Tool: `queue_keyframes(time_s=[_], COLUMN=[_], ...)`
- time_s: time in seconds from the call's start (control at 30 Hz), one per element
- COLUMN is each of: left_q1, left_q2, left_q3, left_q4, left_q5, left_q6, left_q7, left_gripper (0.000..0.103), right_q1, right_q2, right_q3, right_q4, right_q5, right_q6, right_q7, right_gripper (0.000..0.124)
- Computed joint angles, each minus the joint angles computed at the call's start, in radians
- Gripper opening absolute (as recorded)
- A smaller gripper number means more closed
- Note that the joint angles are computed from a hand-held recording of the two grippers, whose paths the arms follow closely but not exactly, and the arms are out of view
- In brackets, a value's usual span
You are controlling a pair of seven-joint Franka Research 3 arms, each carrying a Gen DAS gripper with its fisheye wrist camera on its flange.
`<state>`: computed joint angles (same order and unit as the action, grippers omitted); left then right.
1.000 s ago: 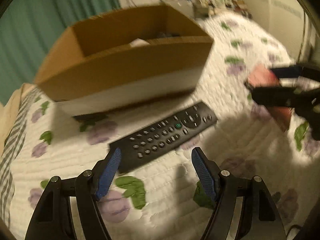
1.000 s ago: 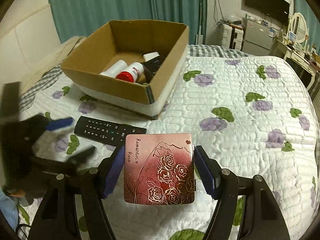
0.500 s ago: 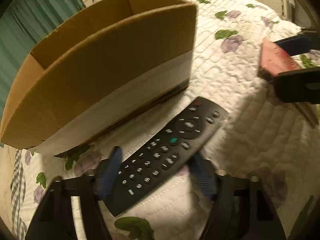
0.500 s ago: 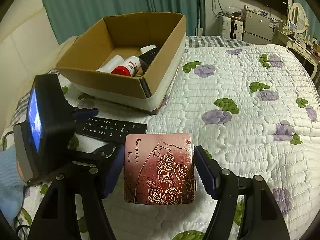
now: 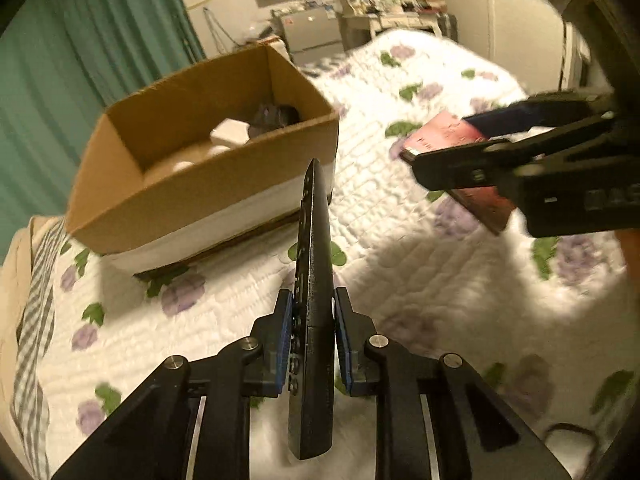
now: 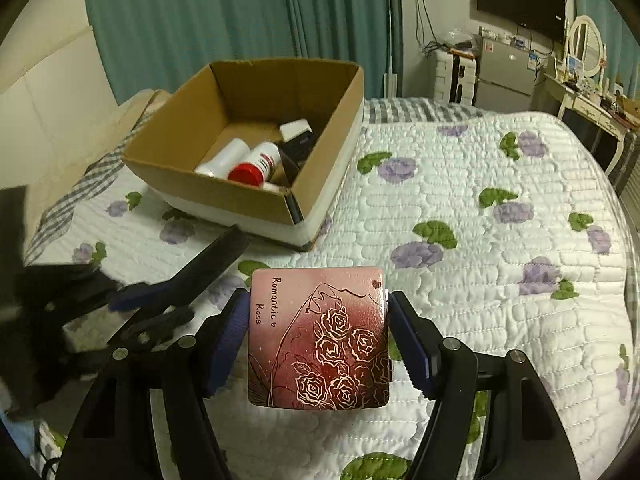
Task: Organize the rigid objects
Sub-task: 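Lower the remote into the box with the left gripper while the right drops the card case in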
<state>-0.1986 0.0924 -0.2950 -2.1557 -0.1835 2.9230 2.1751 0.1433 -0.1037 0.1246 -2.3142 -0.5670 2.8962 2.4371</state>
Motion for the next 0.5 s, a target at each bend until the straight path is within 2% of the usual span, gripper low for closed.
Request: queue_keyframes(time_s=[0.13,0.37,0.5], left_q1=[-0.002,-0.053,-0.073], left_q2=[-0.05,-0.134,-0.147], left_q3=[-0.002,0.065,0.096], left_q4=[-0.029,-0.035,-0.006], left_q5=[-0.121,-0.382,-0.436], left_q6=[0.002,-0.023,-0.022], left_q7=[0.019,0.117,0.121], left_gripper=[0.02,0.02,0.02], right_q1=[-0.015,-0.051,-0.068], right_q2=[-0.04,-0.104,-0.112], right_q3=[0.021,0.061,0.08], right_q4=[-0.006,-0.009,0.022], right_q5=[-0.061,-0.115,-0.142], right_q6=[-0.02,-0.04,-0.049], right_q7=[0.053,0.098,0.096], right_gripper=[0.069,0.069,0.069])
